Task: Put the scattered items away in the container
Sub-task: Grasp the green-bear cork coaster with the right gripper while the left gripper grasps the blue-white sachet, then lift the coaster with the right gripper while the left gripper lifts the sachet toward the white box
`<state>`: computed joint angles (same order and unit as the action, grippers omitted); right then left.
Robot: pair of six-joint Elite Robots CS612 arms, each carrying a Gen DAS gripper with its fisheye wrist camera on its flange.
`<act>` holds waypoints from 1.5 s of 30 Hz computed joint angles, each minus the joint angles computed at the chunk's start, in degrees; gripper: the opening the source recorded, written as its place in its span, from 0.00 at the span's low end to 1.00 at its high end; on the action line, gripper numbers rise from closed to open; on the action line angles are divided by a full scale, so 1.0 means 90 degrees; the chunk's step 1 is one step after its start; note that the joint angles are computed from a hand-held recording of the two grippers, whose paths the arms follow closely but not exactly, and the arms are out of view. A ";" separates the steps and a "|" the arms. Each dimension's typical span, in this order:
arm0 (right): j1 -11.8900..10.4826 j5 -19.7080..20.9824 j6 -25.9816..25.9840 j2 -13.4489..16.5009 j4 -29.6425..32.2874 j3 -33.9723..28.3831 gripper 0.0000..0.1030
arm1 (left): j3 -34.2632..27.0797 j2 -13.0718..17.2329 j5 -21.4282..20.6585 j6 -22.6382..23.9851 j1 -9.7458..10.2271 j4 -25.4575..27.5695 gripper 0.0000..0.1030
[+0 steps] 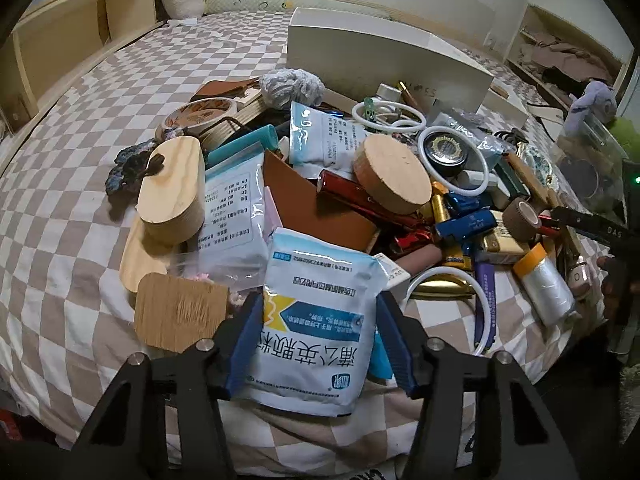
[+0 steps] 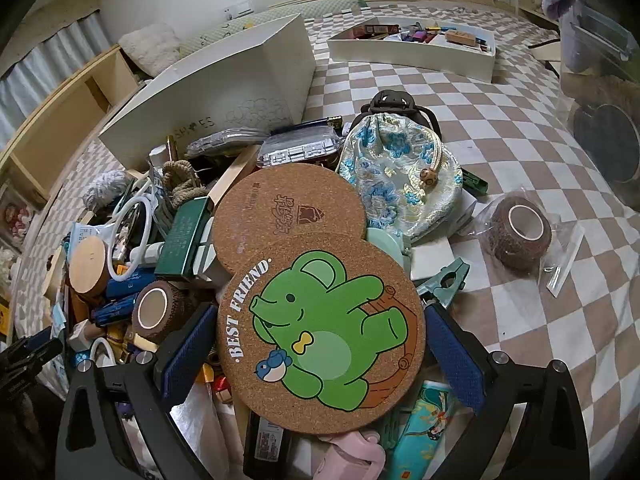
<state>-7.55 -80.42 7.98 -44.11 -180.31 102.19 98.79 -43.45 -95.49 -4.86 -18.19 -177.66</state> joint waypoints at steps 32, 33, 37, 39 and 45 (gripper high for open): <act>0.0209 -0.0526 -0.0192 -0.0096 -0.0296 0.0106 0.98 | 0.0037 -0.0015 0.0749 0.0198 -0.0144 -0.0074 0.22; 0.0212 -0.0493 -0.0175 -0.0106 -0.0341 0.0122 0.98 | 0.0040 -0.0018 0.0746 0.0166 -0.0134 -0.0135 0.21; 0.0237 -0.0408 -0.0150 -0.0137 -0.0455 0.0174 0.98 | 0.0005 -0.0023 0.0656 0.0082 -0.0095 -0.0058 0.20; 0.0250 -0.0370 -0.0153 -0.0140 -0.0446 0.0182 0.98 | 0.0015 -0.0037 0.0613 0.0090 -0.0091 -0.0035 0.21; 0.0264 -0.0342 -0.0149 -0.0141 -0.0448 0.0193 0.98 | 0.0071 -0.0069 0.0556 0.0316 -0.0120 -0.0065 0.75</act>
<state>-5.18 -83.50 6.64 -45.38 -184.34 103.93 99.43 -44.07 -90.49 -2.01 -19.26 -178.24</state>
